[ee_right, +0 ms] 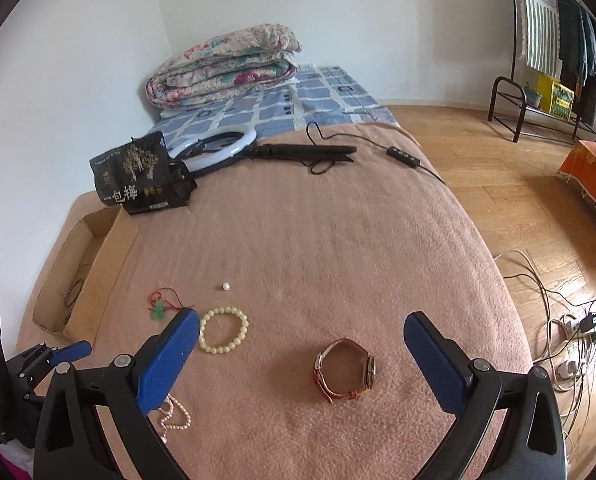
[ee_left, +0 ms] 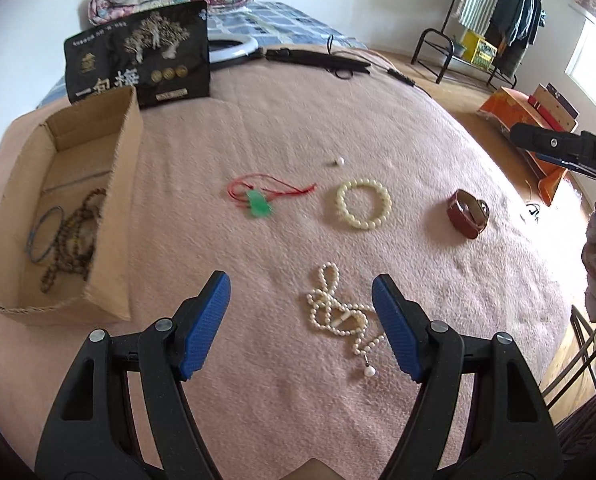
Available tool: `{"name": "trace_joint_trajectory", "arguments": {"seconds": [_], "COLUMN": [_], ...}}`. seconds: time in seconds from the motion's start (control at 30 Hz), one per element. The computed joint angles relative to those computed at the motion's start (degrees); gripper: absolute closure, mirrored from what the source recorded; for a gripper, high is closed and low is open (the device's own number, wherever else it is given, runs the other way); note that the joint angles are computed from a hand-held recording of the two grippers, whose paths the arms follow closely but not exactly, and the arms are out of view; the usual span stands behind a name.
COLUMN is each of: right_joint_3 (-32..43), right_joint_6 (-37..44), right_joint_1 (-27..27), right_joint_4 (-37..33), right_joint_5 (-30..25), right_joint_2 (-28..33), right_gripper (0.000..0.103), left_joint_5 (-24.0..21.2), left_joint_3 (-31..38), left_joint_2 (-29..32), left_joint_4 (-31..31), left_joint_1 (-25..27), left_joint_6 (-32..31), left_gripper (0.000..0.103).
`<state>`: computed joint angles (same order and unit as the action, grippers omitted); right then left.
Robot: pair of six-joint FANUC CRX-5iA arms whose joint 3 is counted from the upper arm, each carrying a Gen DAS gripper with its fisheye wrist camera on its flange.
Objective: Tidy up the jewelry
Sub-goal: 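Move the left tool to the pearl necklace while the right tool approaches the brown watch, then close the left tool on the pearl necklace while the right tool grasps the watch strap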
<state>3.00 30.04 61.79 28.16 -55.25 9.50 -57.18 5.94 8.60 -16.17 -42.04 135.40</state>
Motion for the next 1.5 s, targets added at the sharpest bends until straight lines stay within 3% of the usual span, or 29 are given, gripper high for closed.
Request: {"name": "trace_joint_trajectory", "arguments": {"seconds": [0.23, 0.7, 0.8, 0.93, 1.03, 1.1, 1.33, 1.5], "right_joint_3": [1.42, 5.38, 6.21, 7.08, 7.12, 7.34, 8.20, 10.07], "right_joint_6": [5.71, 11.79, 12.31, 13.05, 12.76, 12.33, 14.90, 17.18], "right_joint_1": [-1.90, -2.71, -3.07, -3.67, -3.59, -3.46, -4.07, -4.39], "right_joint_4": [-7.71, -12.26, -13.01, -14.13, -13.21, -12.53, -15.96, -18.62], "right_joint_5": [-3.07, -6.67, -7.08, -7.81, -8.04, -8.45, -8.10, -9.94], "right_joint_2": [2.04, 6.28, 7.30, 8.30, 8.76, 9.04, 8.87, 10.88], "right_gripper": [0.007, 0.016, 0.016, 0.021, 0.022, 0.028, 0.044, 0.069], "left_joint_5": [0.82, -3.46, -5.08, -5.01, -4.68, -4.47, -3.47, -2.76], "left_joint_3": [0.22, 3.87, 5.16, 5.38, 5.25, 5.14, 4.51, 3.93], "left_joint_2": [3.34, 8.80, 9.47, 9.35, 9.22, 9.13, 8.85, 8.36], "left_joint_4": [5.09, 3.02, 1.12, 0.39, 0.62, 0.69, 1.17, 1.50], "left_joint_1": [1.13, -0.47, -1.37, -1.73, -1.61, -1.47, -0.96, -0.76], "left_joint_6": [-3.51, -3.66, -3.08, -3.28, -3.40, -3.40, -3.69, -3.20], "left_gripper": [0.034, 0.035, 0.048, 0.078, 0.088, 0.093, 0.094, 0.095]}}
